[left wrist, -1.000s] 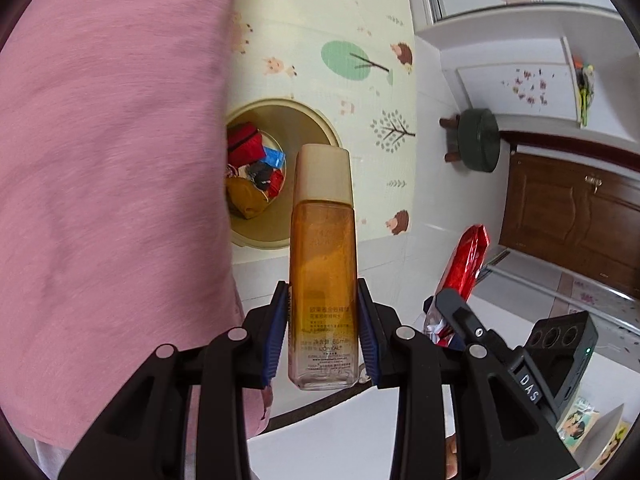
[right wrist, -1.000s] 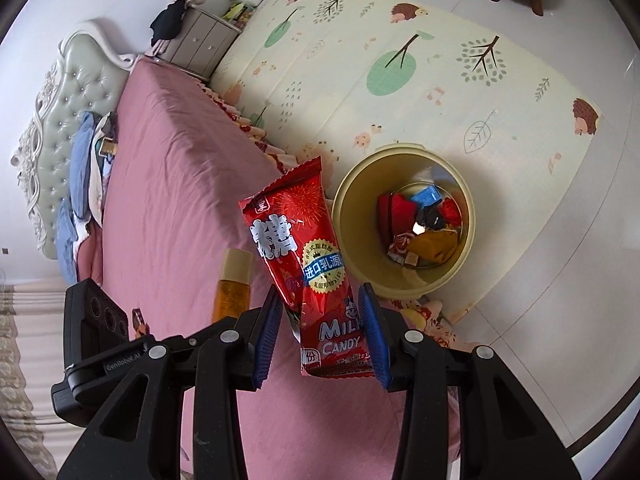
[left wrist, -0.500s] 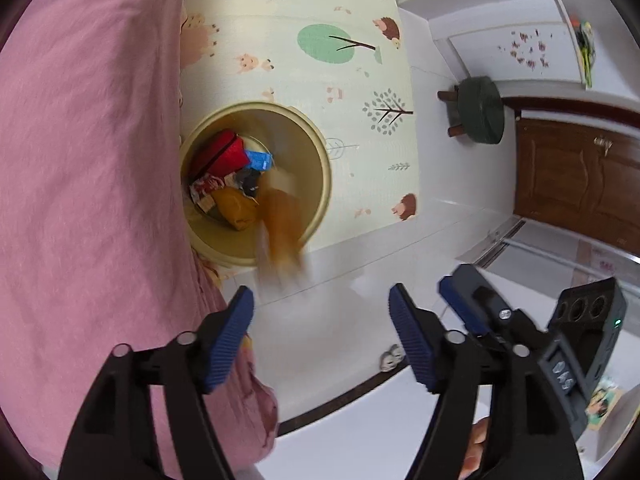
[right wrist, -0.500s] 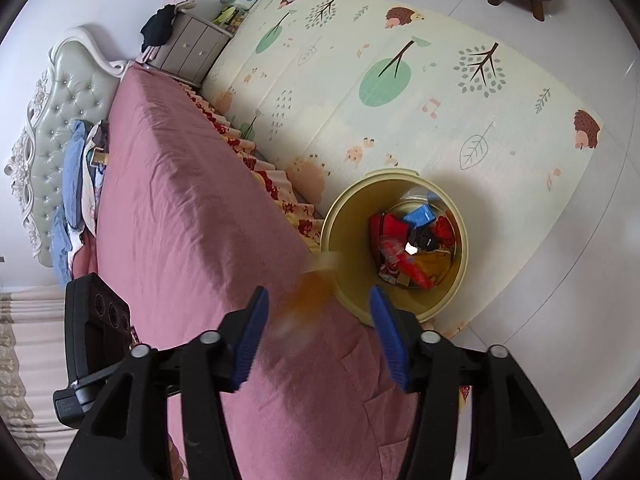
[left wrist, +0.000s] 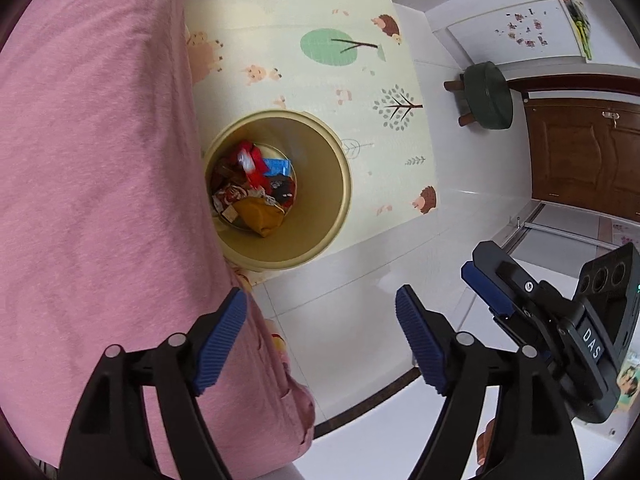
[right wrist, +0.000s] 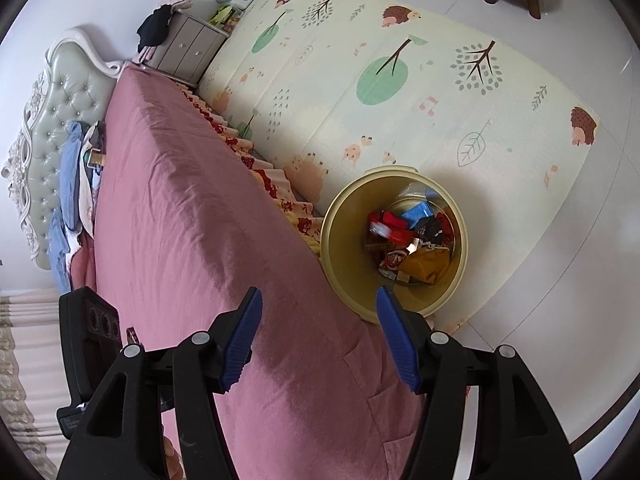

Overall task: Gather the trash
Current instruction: 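Return both tools to the brown knit hats on the bed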

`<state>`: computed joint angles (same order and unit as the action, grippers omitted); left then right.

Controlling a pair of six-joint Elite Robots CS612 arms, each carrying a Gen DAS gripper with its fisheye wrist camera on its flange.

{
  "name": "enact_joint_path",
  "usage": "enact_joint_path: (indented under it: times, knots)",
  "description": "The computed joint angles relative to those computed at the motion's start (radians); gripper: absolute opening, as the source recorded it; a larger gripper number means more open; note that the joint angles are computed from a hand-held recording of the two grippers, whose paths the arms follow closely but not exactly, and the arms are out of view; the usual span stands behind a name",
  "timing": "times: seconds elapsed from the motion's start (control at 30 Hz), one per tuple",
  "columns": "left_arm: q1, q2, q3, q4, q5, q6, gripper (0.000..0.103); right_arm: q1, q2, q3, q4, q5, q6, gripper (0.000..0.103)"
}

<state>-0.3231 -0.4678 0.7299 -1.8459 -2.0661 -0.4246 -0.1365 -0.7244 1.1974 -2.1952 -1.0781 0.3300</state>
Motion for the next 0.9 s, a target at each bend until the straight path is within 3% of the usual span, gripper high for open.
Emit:
enact_joint_path:
  times: [0.43, 0.9]
  knots:
    - [0.054, -0.168, 0.286, -0.181, 0.044, -0.030, 0.084, 0.063, -0.056, 0.052, -0.019, -0.016, -0.040, 0.065]
    - [0.169, -0.333, 0.596, -0.316, 0.081, -0.074, 0.094, 0.198, -0.075, 0.083, 0.026, -0.033, -0.079, 0.073]
